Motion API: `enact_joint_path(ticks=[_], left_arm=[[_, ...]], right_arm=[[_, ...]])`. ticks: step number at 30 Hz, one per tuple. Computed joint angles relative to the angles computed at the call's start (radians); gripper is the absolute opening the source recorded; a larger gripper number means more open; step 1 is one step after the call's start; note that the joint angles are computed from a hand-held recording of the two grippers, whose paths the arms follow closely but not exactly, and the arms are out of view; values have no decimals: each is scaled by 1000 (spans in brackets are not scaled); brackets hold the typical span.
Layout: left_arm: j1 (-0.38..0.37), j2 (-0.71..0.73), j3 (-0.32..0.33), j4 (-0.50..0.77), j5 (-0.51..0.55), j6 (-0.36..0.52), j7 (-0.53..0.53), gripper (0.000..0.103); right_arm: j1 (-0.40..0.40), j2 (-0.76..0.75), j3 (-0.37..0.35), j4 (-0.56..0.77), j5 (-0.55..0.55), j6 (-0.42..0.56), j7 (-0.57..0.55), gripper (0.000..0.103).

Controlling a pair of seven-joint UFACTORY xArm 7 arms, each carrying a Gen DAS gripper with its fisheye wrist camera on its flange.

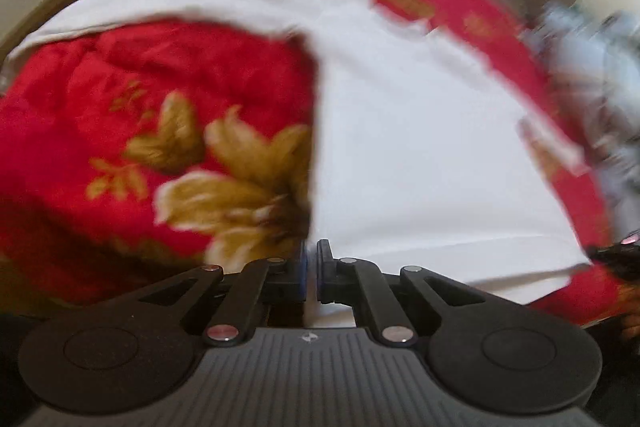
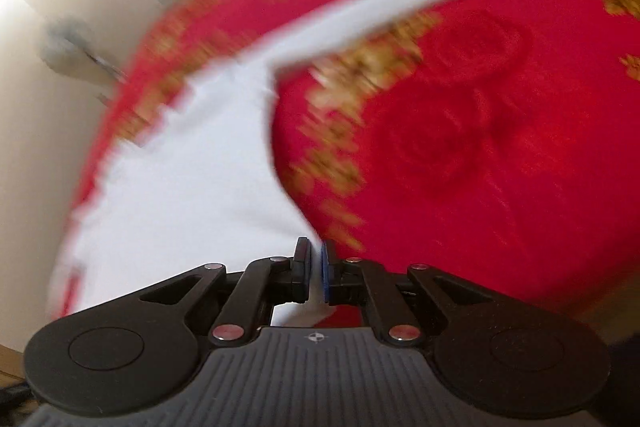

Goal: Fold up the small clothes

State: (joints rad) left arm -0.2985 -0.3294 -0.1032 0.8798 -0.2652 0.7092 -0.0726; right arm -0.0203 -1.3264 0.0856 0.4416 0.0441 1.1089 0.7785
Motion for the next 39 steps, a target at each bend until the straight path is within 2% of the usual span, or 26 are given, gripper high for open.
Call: enact_joint_path(ticks=[1,2,4,7,9,10,11,12,15,16,21,23,26,27,28,30,31,33,35,36,38,39], left_arm=[[46,14,-56,7,75,0,-48,6],[50,25,-72,11,109,-20,-69,7],[-30,45,-15,14,51,-72,-25,11],[-68,96,-19,35,-40,-108,64,13],[-67,144,-42,53,-10,-102,50,15],[-65,165,-48,58,2,-81,36,22],[-58,197,-53,78,24,-19,4,26],[-56,212,-52,77,36,11,-17,25],[-48,187,-52,72,24,1,-19,26],[-45,174,-53,64,25,-42,-35,26],[-24,175,-65,117,120,-198,-122,26],[-8,202,-68,170,180,-271,-157,26],[21,278,-78,294,359,-321,-262,29],[25,304,-73,339,403,-323,-289,31],[29,351,-60,397,420,-338,-290,38],[32,423,-36,497,410,-330,-284,51],[38,474,-24,552,397,-332,-270,54],[26,565,14,661,431,-297,-303,54],[21,616,55,688,464,-321,-350,54],[37,633,49,693,473,-325,-360,54],[12,663,108,735,469,-220,-422,53],[35,665,96,747,449,-195,-437,53]], right_arm=[[-14,36,31,11,-34,32,-8,10],[-27,51,61,10,-67,36,-8,10],[-14,40,77,-24,-85,-39,-4,11],[57,33,46,-89,-45,-204,-20,24],[101,83,24,-109,-15,-270,-50,33],[114,116,18,-110,-2,-262,-58,36],[124,156,10,-100,7,-212,-64,38],[110,194,16,-89,25,-146,-83,36],[109,157,20,-95,7,-125,-59,35],[103,138,28,-96,-1,-141,-57,36],[75,112,76,-87,-63,-296,-60,37],[50,167,90,-39,-102,-375,-77,39],[-4,257,97,47,-171,-513,-119,45],[-27,306,97,83,-194,-574,-136,49],[-47,361,97,113,-212,-639,-151,51],[-71,445,87,184,-236,-720,-194,57],[-84,494,85,213,-248,-762,-214,58],[-115,576,87,258,-265,-831,-242,59],[-143,642,92,272,-270,-890,-251,59],[-172,668,110,270,-272,-913,-236,59],[-199,711,127,242,-261,-945,-201,59],[-193,734,125,235,-270,-930,-166,58]])
